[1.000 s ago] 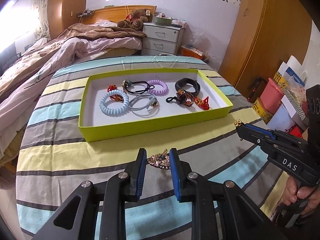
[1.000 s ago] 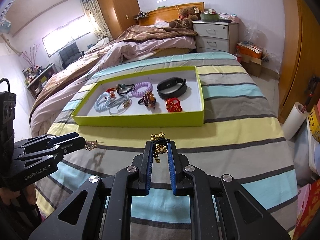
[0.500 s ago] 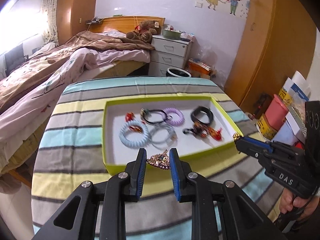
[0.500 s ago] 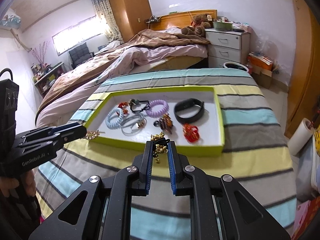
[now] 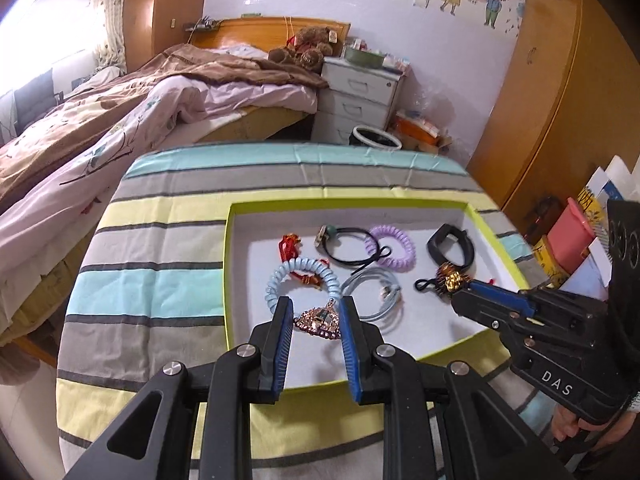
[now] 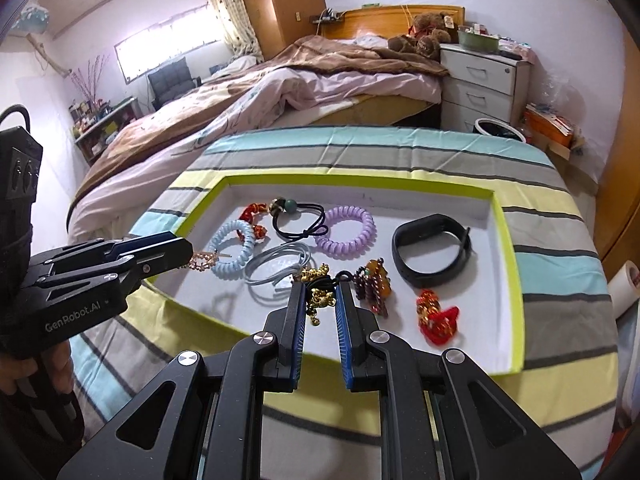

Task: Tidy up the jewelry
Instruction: 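Carry the gold clip and rhinestone barrette over the box lid with both grippers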

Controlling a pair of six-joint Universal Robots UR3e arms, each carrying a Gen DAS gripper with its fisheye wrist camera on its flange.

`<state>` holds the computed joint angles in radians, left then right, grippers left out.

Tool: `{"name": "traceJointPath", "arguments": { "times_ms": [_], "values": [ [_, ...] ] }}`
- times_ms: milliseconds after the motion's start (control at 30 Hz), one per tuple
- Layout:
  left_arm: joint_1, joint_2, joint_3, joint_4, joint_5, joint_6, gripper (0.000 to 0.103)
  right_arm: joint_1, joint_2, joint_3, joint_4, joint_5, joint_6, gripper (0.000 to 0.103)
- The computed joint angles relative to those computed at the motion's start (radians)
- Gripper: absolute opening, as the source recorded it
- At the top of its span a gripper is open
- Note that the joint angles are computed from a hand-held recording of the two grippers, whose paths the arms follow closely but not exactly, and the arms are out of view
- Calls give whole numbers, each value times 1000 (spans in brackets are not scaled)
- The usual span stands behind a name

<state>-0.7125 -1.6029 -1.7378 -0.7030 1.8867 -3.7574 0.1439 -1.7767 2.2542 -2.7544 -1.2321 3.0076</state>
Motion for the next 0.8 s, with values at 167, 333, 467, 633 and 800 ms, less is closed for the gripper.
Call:
{"name": "traceJointPath", "arguments": {
  "times_ms": [167, 333, 467, 633, 800],
  "values": [
    [16, -11, -23, 30, -35, 8, 24, 20, 66, -44, 16, -28, -12, 15],
    [21, -18, -31, 30, -51, 9, 24, 22, 92, -66, 50, -42, -29, 16],
    [27, -25, -34, 22, -68, 4, 24, 36, 119, -92, 75, -63, -32, 16],
    [28, -25, -39, 31, -80, -5, 24, 44, 129, -102, 79, -74, -27, 16],
    [22, -30, -26, 12, -78, -8, 24, 46, 132, -112, 91, -79, -23, 17]
  ]
}}
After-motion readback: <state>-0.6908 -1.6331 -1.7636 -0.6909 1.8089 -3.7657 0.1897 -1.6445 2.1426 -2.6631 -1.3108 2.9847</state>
